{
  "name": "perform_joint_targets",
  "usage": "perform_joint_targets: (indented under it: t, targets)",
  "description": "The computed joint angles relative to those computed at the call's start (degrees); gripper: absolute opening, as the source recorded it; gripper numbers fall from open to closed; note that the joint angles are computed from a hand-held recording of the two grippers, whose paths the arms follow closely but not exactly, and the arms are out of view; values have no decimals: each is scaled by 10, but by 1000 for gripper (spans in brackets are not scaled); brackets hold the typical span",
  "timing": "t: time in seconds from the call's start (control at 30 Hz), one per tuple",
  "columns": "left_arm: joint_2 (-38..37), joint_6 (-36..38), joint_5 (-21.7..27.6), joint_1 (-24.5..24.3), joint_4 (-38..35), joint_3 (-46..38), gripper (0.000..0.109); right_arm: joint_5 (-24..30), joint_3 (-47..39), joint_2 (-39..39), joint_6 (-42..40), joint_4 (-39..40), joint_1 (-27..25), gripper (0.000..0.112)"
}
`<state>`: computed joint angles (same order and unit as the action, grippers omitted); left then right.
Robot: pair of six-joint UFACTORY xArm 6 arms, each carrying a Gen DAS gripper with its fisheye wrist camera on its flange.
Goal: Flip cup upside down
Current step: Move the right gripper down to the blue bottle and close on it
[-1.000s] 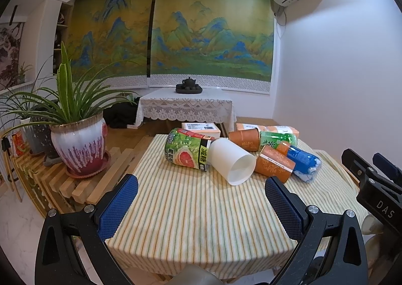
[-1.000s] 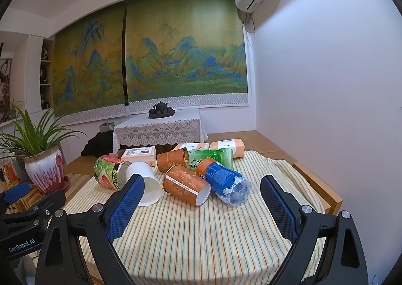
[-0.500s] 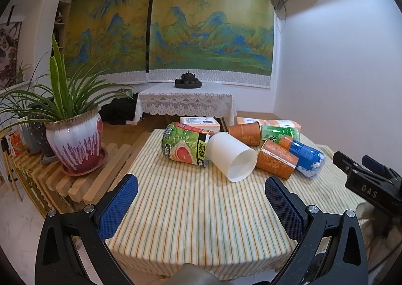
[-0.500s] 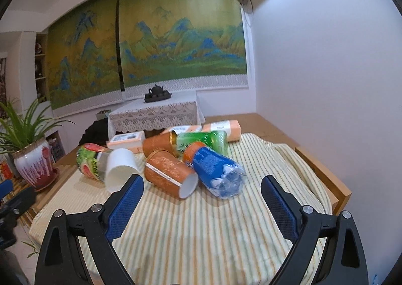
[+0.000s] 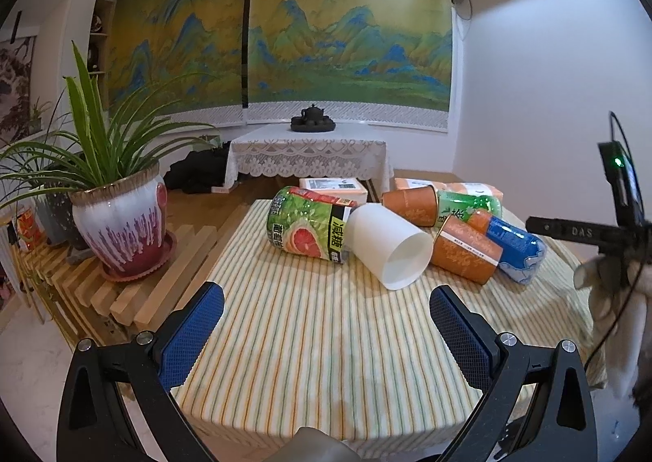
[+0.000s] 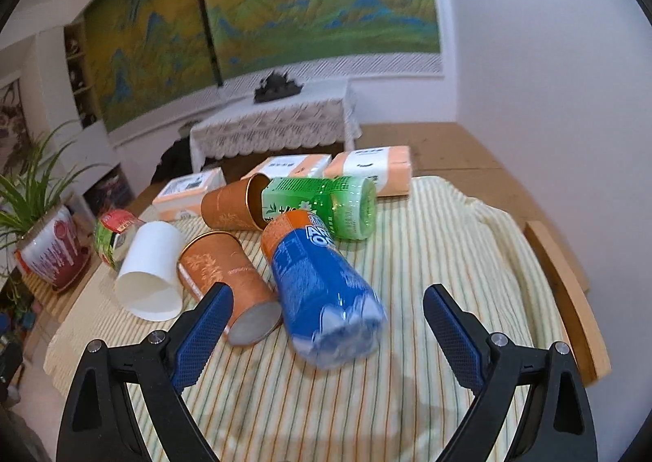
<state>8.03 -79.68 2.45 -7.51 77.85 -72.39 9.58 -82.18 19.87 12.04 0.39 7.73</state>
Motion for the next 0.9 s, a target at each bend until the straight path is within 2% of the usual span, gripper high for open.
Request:
perform_joint_targets:
  t: [0.07, 0.13, 0.2, 0.37, 0.47, 0.63, 0.7, 0.83, 0.9]
  targets:
    - [4, 20, 6, -2, -17, -1, 102, 35, -39, 23, -80, 67, 3, 92]
    - [10, 38, 9, -3, -35, -4, 102, 67, -70, 41, -124, 102, 2, 92]
    - [14, 64, 11, -6, -64, -5, 102, 95, -101, 60, -150, 122, 1, 92]
    - [29, 56, 18, -6, -52, -22, 102, 163, -168, 102, -200, 162, -7, 89]
    - [34, 42, 23, -5, -31, -29, 102, 192, -195, 120, -209, 174, -11, 87]
    - [39, 51, 23, -5, -38, -34, 102, 225, -219, 135, -229, 201, -15, 84]
    - [38, 43, 26, -6, -27, -35, 102, 239, -230, 140, -237, 219, -18, 77]
    - [38, 35, 24, -5, -25, -34, 102, 275, -256, 152, -252, 239, -26, 75]
    - [35, 8, 28, -4, 10, -36, 102, 293, -265, 154, -254, 241, -28, 69]
